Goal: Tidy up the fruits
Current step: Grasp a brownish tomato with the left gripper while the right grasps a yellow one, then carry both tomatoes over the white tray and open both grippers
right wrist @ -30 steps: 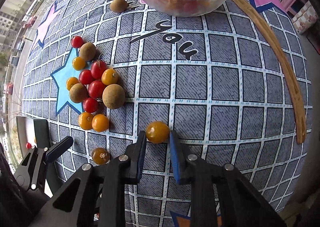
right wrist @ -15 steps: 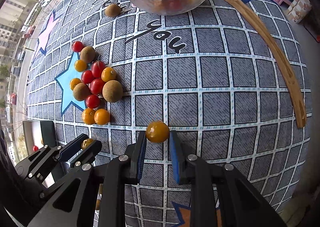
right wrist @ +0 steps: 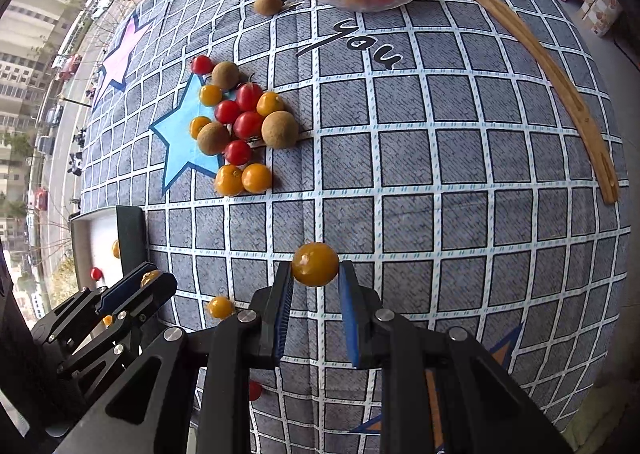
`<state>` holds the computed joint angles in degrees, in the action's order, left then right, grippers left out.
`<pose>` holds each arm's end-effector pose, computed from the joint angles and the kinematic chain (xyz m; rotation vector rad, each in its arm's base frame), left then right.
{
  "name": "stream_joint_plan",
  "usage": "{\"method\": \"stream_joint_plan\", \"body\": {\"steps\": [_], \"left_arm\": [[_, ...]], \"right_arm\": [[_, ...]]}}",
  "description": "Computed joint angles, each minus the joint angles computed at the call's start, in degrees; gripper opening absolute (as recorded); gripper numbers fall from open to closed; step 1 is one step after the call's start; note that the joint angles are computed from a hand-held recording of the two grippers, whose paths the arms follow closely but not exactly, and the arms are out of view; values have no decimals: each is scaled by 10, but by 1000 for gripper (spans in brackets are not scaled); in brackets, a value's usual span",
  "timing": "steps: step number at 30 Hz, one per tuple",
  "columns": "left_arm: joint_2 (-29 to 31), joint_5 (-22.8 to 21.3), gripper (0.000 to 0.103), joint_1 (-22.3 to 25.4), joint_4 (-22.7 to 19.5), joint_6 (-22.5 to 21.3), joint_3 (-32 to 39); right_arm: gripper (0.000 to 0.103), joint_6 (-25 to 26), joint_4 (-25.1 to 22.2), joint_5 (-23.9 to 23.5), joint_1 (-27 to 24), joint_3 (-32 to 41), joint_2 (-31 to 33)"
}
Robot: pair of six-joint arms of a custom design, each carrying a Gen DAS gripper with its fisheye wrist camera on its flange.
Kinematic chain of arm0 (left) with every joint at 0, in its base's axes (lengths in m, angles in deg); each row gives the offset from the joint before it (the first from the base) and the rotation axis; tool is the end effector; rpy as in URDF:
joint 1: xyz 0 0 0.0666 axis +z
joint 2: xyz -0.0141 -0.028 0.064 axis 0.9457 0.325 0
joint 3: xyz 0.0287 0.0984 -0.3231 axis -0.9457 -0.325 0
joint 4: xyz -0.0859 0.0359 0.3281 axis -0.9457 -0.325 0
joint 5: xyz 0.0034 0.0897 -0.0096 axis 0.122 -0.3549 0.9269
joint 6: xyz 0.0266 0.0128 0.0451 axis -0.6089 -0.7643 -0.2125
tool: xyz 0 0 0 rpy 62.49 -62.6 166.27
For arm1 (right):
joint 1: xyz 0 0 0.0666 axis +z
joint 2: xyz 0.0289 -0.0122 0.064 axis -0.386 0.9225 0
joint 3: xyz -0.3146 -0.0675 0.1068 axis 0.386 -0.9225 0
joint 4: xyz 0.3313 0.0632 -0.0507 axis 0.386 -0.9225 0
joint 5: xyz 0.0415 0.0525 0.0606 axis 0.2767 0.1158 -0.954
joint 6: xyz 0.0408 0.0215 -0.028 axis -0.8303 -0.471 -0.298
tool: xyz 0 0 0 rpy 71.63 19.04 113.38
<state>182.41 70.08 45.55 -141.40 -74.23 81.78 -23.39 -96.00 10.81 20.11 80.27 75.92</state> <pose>0.4148 -0.2082 0.3423 1.4406 2.6352 -0.3758 0.3036 0.2772 0.3323 1.3238 2.6416 0.3439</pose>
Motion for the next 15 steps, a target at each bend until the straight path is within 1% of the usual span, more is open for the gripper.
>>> {"method": "stream_joint_plan", "body": {"steps": [2, 9, 15], "left_arm": [[-6, 1, 23, 23, -10, -15, 3], [-17, -9, 23, 81, -17, -25, 3], [-14, -18, 23, 144, -22, -36, 14]], "right_arm": [[25, 4, -5, 0, 5, 15, 9], [25, 33, -33, -5, 20, 98, 64], [25, 91, -59, -22, 19, 209, 147]]}}
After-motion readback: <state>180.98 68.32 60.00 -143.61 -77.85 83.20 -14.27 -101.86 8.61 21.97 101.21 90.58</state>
